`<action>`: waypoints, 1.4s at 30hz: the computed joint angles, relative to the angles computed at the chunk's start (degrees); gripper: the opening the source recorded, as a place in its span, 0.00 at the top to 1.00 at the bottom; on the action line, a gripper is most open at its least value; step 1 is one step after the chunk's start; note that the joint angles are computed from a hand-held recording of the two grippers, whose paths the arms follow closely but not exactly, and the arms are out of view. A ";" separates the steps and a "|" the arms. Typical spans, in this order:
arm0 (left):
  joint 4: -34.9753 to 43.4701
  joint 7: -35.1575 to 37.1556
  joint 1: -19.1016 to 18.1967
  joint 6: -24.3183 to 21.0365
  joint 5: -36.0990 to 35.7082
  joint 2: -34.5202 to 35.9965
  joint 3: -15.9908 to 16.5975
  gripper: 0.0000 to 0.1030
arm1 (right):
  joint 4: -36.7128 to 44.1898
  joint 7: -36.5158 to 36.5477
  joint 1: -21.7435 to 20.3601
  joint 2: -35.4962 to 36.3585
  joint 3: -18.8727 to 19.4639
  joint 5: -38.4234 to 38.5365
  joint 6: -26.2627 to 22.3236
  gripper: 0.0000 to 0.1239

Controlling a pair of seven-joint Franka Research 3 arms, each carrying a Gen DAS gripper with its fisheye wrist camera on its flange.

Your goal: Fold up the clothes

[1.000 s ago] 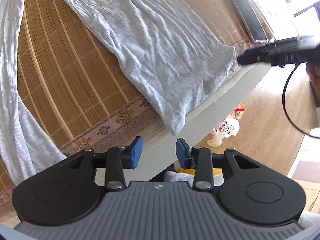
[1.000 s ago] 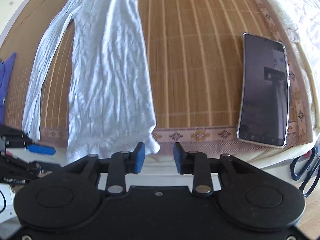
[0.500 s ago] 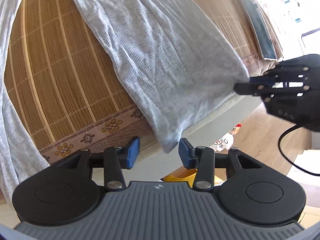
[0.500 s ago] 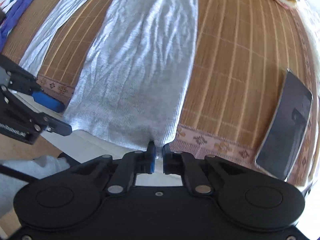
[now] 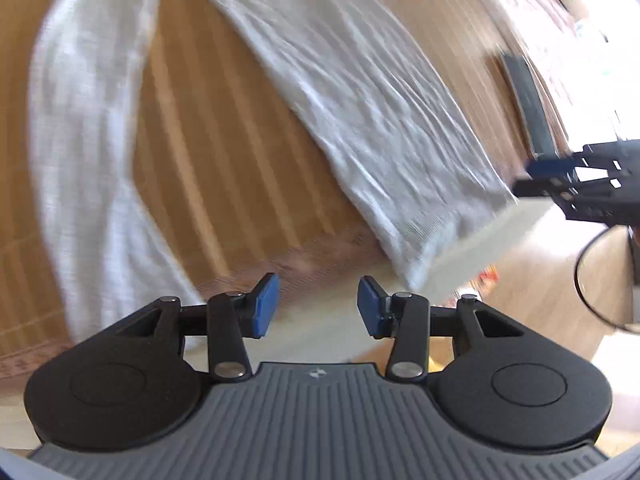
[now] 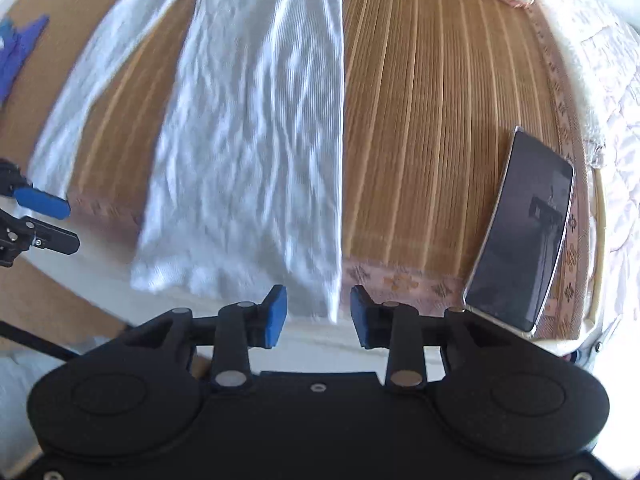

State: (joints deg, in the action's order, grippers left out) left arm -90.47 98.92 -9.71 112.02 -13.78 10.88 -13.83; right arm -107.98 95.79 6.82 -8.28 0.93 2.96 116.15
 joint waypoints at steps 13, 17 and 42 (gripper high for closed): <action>3.60 -12.53 8.26 2.54 6.69 1.76 5.20 0.48 | 21.04 -1.97 6.61 20.24 3.47 17.81 8.38 0.61; 3.24 -10.64 10.24 1.87 6.29 1.63 5.56 0.48 | 29.21 4.12 10.14 28.47 4.78 20.38 8.76 0.58; 7.38 5.27 17.26 -4.32 -4.34 5.65 5.40 0.48 | 54.30 30.08 21.43 41.91 -0.01 0.56 0.64 0.97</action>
